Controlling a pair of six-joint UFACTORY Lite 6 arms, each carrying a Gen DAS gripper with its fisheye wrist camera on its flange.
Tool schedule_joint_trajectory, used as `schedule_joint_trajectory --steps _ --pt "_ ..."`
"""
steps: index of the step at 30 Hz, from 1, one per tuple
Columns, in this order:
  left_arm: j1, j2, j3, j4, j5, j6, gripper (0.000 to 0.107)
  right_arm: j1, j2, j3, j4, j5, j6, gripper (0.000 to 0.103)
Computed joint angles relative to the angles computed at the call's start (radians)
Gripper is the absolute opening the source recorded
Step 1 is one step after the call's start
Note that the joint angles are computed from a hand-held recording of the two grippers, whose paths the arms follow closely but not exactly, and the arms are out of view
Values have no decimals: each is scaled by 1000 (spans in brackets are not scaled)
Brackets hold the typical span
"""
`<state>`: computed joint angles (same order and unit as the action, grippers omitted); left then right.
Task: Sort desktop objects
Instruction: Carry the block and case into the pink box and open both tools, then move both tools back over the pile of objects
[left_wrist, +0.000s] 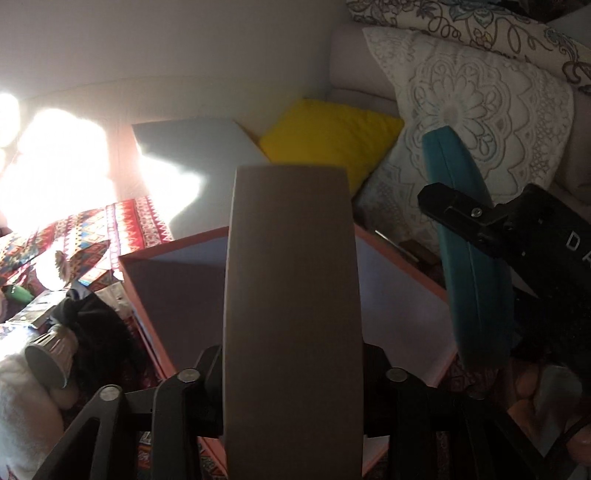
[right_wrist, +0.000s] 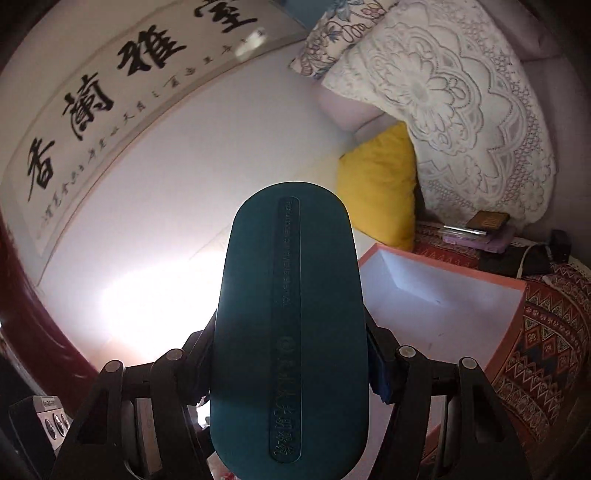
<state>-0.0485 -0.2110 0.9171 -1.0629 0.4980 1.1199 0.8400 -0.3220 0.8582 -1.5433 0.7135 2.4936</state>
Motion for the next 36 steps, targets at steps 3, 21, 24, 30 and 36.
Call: schedule_joint_trajectory --steps 3,21,24,30,36 --pt "-23 52 23 -67 -76 23 94 -239 22 -52 -128 -222 86 74" --pt "841 -12 -158 -108 285 498 96 18 220 121 -102 -148 7 100" --pt "1041 129 -98 -110 329 619 96 126 366 266 -59 -172 -75 100" --pt "1239 537 153 -111 245 735 96 278 701 591 200 -285 -401 100" --pt "1239 890 453 -14 150 597 96 356 974 769 654 -133 -778 99"
